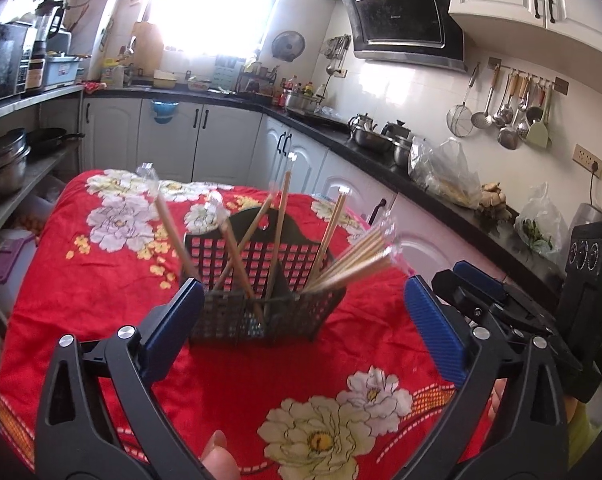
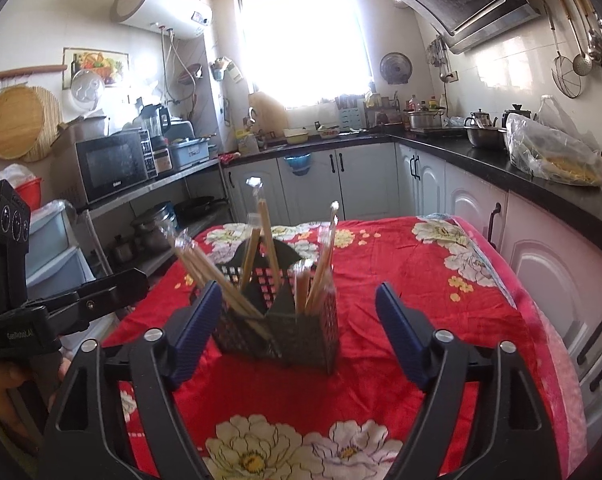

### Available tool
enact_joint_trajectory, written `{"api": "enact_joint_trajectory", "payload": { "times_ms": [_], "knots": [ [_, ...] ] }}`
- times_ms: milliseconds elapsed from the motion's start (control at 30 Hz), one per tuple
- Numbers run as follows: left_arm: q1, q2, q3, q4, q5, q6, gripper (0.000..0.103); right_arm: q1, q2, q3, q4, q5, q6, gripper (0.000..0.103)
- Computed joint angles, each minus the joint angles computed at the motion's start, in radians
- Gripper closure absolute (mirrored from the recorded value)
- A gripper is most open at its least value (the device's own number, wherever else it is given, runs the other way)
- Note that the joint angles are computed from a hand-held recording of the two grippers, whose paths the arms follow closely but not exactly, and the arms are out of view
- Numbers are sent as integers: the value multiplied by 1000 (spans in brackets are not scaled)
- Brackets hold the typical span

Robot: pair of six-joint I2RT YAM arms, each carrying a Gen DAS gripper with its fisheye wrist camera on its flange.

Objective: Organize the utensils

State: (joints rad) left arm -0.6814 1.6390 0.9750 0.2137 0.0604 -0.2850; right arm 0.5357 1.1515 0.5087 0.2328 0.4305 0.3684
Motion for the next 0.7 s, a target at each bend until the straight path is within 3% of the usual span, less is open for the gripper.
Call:
{"api": "enact_joint_trajectory", "payload": {
  "times_ms": [400,700],
  "knots": [
    [-8,22,-114,66,-61,-36,11,63,62,-101,91,46,16,17],
    [-16,34,-231,209,-116,-59,11,107,161,-144,183,105,33,12]
  ]
}}
